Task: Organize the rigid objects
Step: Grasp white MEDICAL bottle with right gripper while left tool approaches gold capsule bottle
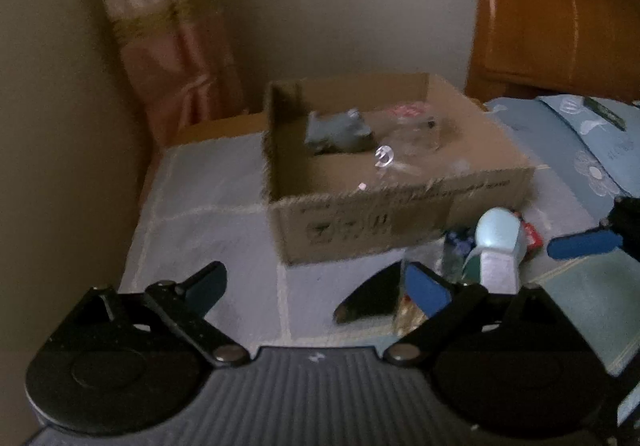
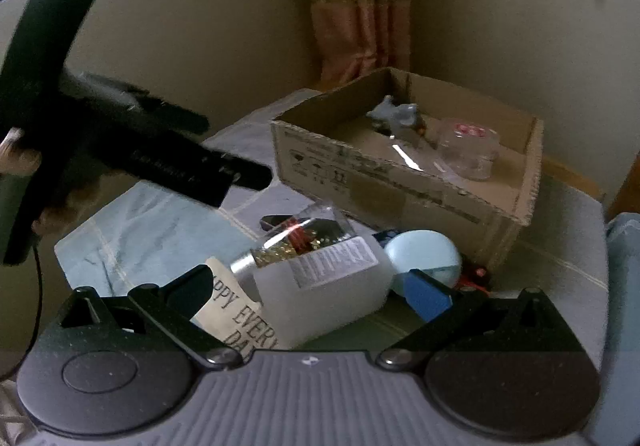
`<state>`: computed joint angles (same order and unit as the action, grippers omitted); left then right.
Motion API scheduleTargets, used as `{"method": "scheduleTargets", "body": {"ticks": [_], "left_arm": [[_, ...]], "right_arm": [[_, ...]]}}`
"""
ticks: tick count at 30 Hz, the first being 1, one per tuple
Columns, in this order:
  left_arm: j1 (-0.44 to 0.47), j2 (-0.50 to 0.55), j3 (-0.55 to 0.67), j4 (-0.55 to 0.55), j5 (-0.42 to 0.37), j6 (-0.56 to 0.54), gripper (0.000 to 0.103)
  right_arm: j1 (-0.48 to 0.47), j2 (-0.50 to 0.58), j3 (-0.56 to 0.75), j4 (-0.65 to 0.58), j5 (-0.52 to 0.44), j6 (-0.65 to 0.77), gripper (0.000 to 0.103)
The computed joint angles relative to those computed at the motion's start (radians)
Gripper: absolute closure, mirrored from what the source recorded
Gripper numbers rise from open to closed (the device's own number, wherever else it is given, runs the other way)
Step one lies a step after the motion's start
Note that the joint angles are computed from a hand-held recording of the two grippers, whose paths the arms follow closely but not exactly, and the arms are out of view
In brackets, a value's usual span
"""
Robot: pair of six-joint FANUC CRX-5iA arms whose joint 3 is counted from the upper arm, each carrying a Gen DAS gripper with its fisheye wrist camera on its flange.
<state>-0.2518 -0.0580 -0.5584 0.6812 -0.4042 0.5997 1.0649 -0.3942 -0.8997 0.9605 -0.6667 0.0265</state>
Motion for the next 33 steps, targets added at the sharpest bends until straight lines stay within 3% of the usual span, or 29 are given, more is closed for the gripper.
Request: {"method": "scheduleTargets", "body": {"ticks": [5, 11, 15, 23, 33], "left_arm": [[0.026, -0.026, -0.018, -0.113, 0.019, 0.144, 0.004], [0.062, -0.036, -0.046, -0.121, -0.006, 0.183, 0.004], [0.081, -0.043, -0.055, -0.13, -0.014, 0.196, 0.004], [0.093, -0.054, -0.076, -0.079, -0.017, 0.167, 0.004], [0.09, -0.076, -0.104, -0.011, -0.031, 0.089, 0.004]], "right_arm": [[-0.063, 0.047, 0.018, 0.019, 0.084, 0.019, 0.0], [-0.14, 0.123, 0.054, 0.041, 0.161, 0.026, 0.0], [-0.155, 0.153, 0.08, -0.016, 0.183, 0.085, 0.0], [-0.085, 0.129, 0.099, -0.129, 0.095, 0.179, 0.0], [0.079, 0.048, 0.079, -0.271, -0.07, 0.195, 0.0]]}}
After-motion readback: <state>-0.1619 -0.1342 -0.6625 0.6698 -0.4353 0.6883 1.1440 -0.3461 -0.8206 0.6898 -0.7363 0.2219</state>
